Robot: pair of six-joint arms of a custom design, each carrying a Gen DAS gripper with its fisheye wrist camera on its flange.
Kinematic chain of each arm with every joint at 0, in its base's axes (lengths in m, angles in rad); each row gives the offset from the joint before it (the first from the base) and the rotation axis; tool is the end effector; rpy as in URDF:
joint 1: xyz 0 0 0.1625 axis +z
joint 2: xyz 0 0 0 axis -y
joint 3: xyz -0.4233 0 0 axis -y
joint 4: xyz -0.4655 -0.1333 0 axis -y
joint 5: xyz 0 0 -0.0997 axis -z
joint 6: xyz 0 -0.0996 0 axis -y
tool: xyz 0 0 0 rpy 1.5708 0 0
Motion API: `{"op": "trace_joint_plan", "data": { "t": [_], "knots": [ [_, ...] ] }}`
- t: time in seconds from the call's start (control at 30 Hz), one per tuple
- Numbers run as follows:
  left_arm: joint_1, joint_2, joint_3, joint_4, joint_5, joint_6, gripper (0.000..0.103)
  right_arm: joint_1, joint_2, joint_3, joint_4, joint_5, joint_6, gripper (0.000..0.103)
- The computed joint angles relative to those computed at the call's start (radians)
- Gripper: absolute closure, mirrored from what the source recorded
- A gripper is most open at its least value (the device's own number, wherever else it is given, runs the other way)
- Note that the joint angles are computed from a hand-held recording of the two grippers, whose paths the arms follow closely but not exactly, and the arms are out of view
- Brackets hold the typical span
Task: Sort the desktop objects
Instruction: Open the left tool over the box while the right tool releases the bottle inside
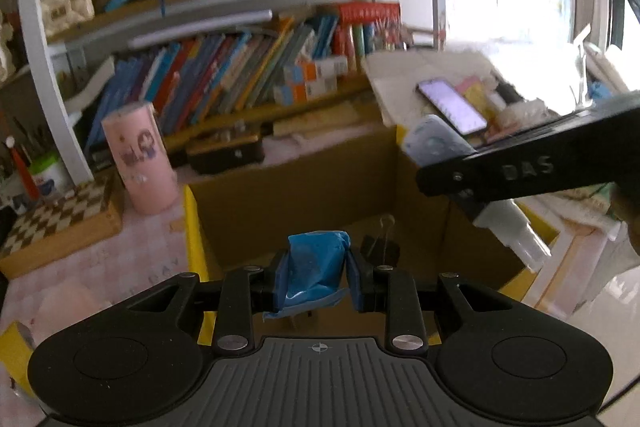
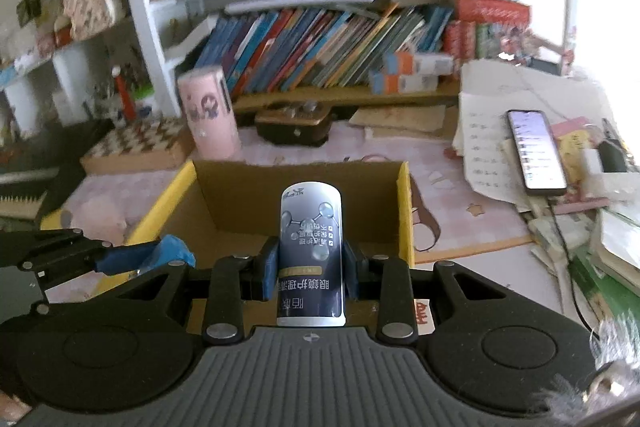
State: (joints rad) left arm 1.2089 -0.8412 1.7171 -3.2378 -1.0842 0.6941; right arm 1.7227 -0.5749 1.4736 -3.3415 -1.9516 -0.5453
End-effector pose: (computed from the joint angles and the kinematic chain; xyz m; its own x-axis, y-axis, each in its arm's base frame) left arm -0.0842 -0.7304 0.1295 -0.5667 0.4221 -0.7076 0.7955 0.5041 -0.3363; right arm 0.2132 -0.7565 0.0453 -0.7709 -0.2094 0.6015 -0.5815 0.6167 -0.5306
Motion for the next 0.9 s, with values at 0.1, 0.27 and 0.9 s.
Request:
{"op": "trace_joint_plan", "data": {
  "t": [0.1, 0.27, 0.9],
  "knots": [
    [0.000, 0.019, -0.015, 0.035, 0.034, -0.008, 0.075, -0.011, 0.022, -0.043, 0.079, -0.002, -0.027, 0.073],
    [0.005, 0.035, -0.038, 0.076, 0.049, -0.051, 0.075, -0.022, 0.060, -0.110, 0.213, -0.023, -0.075, 0.073],
    [0.009, 0.053, -0.071, 0.131, 0.106, -0.144, 0.070, -0.026, 0.090, -0.202, 0.481, -0.072, -0.080, 0.072]
  ]
}}
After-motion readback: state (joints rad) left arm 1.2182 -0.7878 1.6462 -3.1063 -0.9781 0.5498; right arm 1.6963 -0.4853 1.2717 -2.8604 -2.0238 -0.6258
